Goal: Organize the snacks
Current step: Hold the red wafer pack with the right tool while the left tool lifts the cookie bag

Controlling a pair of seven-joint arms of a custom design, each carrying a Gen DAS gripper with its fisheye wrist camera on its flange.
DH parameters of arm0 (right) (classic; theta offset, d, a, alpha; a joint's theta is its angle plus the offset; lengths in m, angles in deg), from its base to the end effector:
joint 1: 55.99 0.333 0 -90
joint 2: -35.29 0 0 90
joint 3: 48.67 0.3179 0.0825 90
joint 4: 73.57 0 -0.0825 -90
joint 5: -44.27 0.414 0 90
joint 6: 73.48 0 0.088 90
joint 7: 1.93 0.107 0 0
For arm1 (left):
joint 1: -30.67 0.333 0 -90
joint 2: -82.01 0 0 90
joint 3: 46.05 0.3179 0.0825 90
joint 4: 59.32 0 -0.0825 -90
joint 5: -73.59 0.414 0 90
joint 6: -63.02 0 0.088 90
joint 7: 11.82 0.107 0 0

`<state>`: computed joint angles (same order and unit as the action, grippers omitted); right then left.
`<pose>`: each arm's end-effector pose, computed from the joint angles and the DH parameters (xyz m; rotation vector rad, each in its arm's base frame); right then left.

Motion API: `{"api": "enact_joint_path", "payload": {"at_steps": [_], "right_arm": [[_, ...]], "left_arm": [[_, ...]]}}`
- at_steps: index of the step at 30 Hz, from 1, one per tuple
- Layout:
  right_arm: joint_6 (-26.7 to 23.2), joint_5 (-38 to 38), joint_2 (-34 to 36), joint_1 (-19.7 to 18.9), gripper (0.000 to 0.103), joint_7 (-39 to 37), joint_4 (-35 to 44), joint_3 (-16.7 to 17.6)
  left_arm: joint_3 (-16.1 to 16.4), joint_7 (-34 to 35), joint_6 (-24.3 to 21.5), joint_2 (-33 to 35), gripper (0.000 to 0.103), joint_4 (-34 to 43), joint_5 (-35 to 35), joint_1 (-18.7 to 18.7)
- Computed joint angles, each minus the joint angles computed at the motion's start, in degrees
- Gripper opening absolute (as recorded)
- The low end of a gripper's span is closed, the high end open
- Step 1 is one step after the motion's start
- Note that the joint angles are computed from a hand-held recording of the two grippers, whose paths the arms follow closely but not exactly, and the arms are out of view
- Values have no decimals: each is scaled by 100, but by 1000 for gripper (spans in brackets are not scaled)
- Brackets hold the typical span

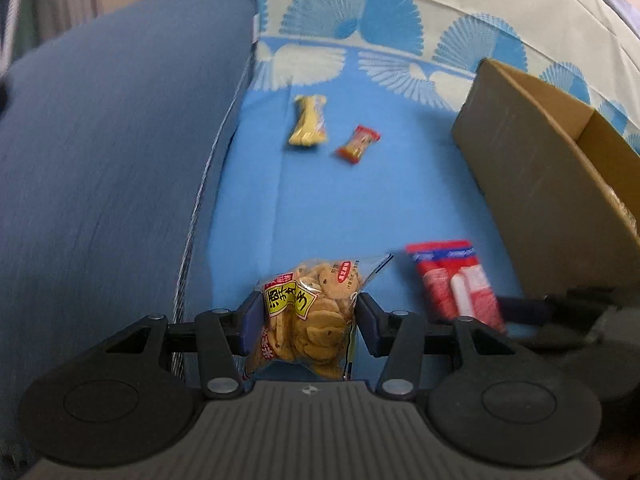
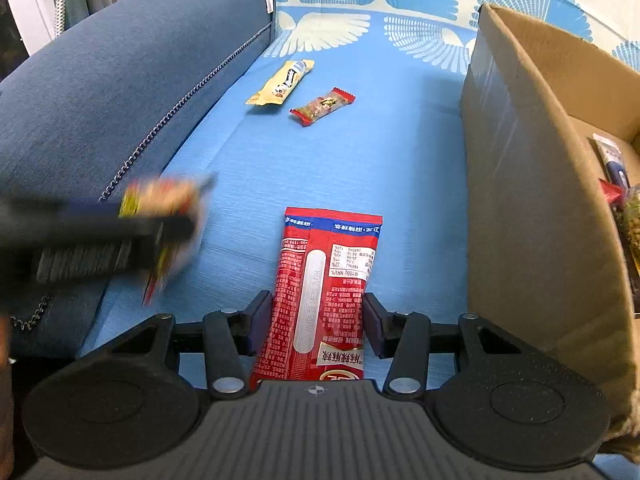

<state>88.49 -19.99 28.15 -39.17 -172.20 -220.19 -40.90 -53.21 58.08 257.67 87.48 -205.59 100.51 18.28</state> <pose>0.4129 0.2381 0.3125 -1.5616 2.0929 -0.5705 0.4614 -0.2180 0.2928 -1.3683 2.2688 -0.8909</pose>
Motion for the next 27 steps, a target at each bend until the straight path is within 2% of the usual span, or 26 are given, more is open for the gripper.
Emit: {"api": "enact_joint_path", "payload": {"at_steps": [1,3,5,9,10,13,15,17,19,21,27], "right_arm": [[-4,-7,-18,6,50,-4,-17,5],[61,5,-22,21,50,-19,-55,11],[147,32,-15,33,50,-32,-95,13],[259,10,27,51,50,-108,-100,31],[275,-16,27,54,50,-112,-103,34],[305,-50,23,58,51,-84,-127,38],[306,-148,31,58,51,-62,-125,51],[296,-175,29,74,53,-71,-125,56],[320,-227,13,77,53,-55,-145,55],[334,-248,-1,76,53,-35,-162,54],[355,-291,-32,69,53,-19,-197,56]], "left_arm": [[-143,-381,165,36,55,-6,344,278],[-482,-1345,155,158,55,199,1276,862],[-629,-1903,118,217,56,328,1855,1119],[-228,-1523,148,193,61,238,1485,636],[-230,-1544,152,237,64,276,1484,643],[-552,-2187,130,356,69,434,2126,1086],[-484,-2242,215,408,74,452,2147,1031],[-299,-2023,265,435,77,440,1894,773],[54,-1446,276,450,79,373,1176,242],[139,-1165,286,460,79,340,836,73],[-77,-1188,232,531,81,411,891,289]]}}
